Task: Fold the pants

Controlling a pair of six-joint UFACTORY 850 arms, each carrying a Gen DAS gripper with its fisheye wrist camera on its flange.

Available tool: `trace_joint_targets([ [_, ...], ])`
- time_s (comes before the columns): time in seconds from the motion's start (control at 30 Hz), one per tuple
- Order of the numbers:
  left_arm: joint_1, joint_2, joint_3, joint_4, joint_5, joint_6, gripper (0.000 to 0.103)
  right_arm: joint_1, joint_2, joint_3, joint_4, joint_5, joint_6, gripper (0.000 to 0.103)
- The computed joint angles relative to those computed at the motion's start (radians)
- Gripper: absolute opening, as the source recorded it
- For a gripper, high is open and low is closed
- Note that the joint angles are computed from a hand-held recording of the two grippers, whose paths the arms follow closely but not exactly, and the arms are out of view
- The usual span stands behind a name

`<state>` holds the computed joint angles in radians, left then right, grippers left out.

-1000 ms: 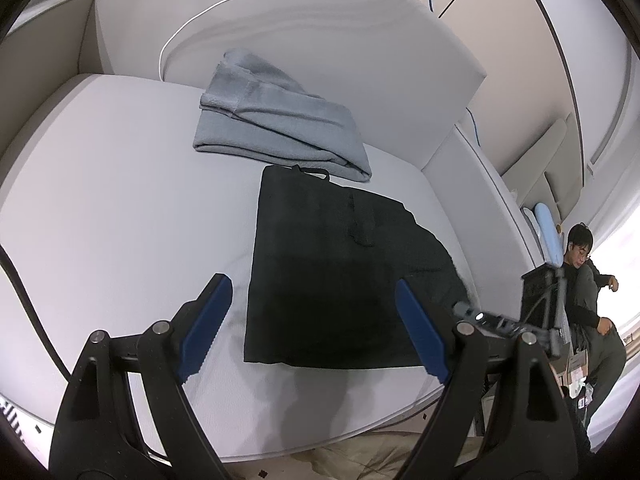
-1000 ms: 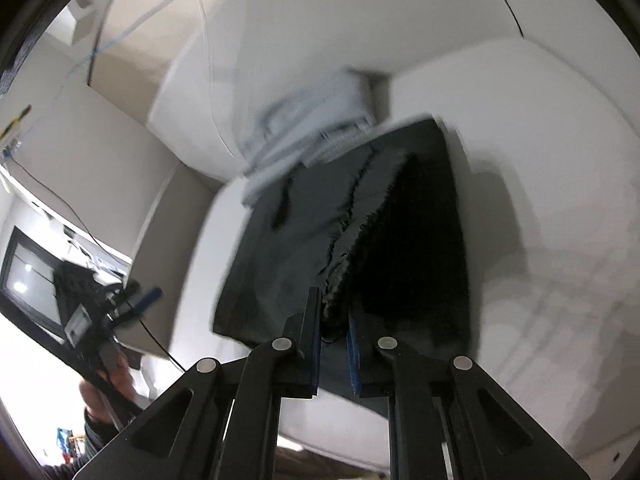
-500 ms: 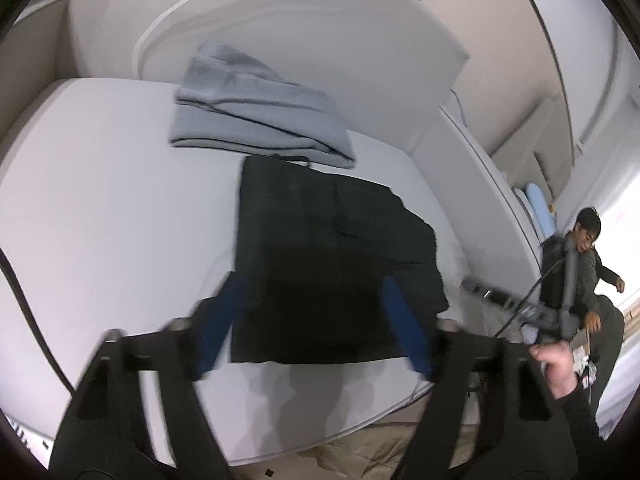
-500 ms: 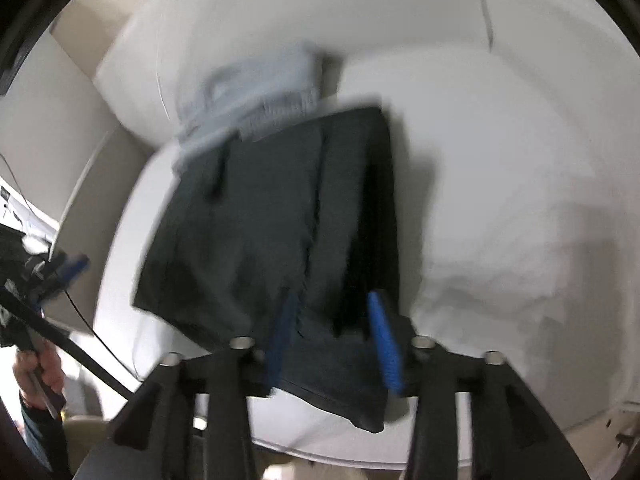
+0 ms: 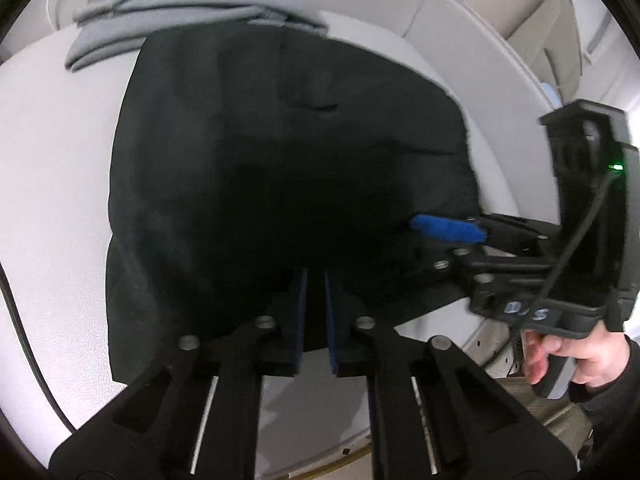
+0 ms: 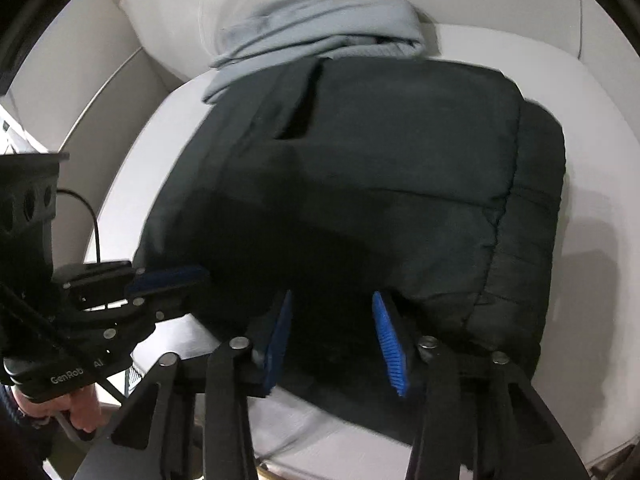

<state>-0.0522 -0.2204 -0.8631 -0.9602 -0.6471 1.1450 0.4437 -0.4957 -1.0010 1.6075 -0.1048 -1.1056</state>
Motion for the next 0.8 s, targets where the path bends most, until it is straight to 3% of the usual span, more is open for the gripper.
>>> trace_joint_targets([
  [0.13, 0.031, 0.009, -0.011, 0.003, -0.031, -0.011, 0.003, -0.009, 0.040, 0.037, -0.044, 0.004, 0.034, 0.037],
  [0.4, 0.071, 0.002, -0.018, 0.065, -0.033, -0.034, 0.003, -0.083, 0.132, 0.165, 0.271, -0.125, -0.237, 0.037],
  [0.53, 0.072, -0.049, -0.044, 0.075, -0.036, -0.067, 0.000, -0.092, 0.081, 0.128, 0.150, -0.136, -0.126, 0.027],
  [0.63, 0.081, -0.081, -0.065, 0.045, -0.062, -0.080, 0.000, -0.109, 0.048, 0.120, 0.165, -0.159, -0.148, 0.009],
  [0.73, 0.081, -0.077, -0.079, 0.081, -0.083, -0.129, 0.000, -0.113, 0.055, 0.109, 0.005, -0.157, -0.006, 0.009],
  [0.8, 0.084, -0.052, -0.080, 0.071, -0.086, -0.137, 0.001, -0.106, 0.086, 0.102, -0.061, -0.151, 0.062, 0.017],
])
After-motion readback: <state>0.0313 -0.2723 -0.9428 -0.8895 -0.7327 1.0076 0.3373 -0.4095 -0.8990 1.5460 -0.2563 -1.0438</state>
